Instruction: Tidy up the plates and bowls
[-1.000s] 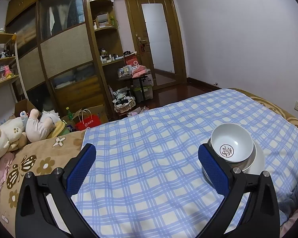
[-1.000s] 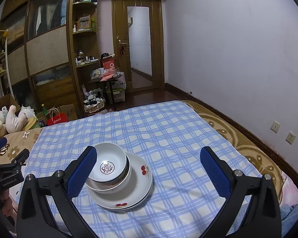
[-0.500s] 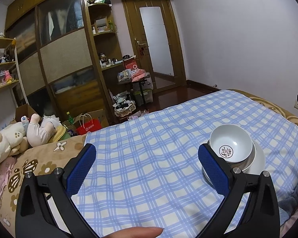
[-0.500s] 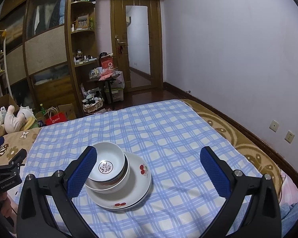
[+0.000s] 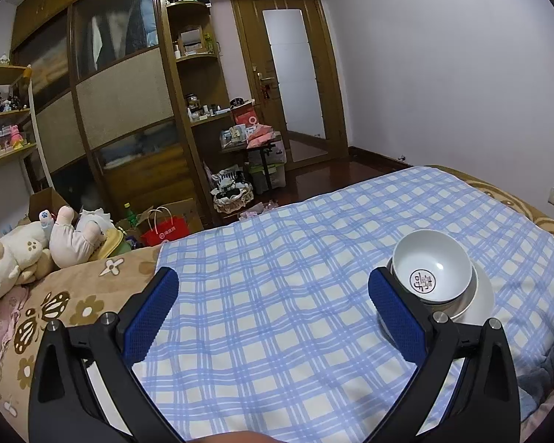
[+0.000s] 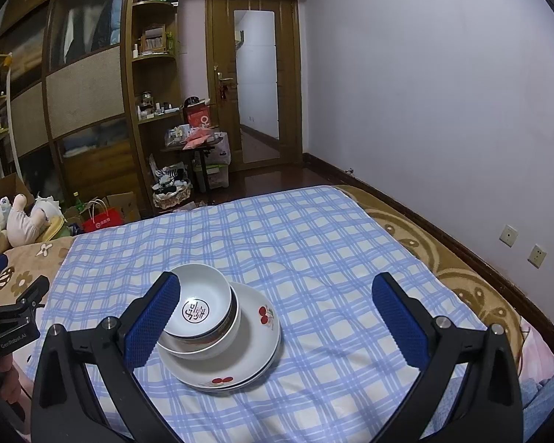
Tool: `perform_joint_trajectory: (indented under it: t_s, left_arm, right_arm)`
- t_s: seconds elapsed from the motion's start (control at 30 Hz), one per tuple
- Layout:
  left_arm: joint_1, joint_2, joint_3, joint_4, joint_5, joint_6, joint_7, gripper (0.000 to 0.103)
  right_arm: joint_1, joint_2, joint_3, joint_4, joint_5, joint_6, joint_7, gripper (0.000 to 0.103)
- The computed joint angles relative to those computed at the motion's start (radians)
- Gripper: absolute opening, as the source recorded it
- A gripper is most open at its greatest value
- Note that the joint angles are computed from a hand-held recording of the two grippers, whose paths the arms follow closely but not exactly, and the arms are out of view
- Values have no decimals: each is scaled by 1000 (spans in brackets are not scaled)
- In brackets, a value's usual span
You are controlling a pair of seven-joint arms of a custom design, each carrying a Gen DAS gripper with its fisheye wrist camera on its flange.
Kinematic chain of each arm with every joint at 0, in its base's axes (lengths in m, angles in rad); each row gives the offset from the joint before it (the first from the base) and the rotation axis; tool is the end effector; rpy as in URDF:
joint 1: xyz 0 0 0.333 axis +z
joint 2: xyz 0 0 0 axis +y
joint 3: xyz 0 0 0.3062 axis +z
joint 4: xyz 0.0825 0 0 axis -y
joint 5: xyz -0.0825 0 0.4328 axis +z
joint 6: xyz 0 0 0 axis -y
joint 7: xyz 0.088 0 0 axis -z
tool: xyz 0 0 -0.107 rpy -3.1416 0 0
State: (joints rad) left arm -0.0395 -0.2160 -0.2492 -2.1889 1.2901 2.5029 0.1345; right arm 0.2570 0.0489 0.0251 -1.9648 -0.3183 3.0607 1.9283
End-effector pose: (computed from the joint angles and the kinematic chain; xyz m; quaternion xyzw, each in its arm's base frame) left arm 0.5475 -0.1754 0.4996 -0.6641 0.5280 -0.2328 0.4754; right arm 0.6259 0.2069 0.5430 -0.6769 0.5386 -0.3016 0.4009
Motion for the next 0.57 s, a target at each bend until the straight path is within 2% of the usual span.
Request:
perform_joint_trajectory:
  t_s: [0.27, 0.57]
  left_arm:
    - [9, -7, 11, -9, -40, 22, -3, 101]
    - [15, -13, 3, -12, -31, 17, -7, 101]
  right_arm:
    - [0, 1, 0, 1, 6, -4, -2, 103]
    - [0, 2, 0, 2, 11, -4, -8, 103]
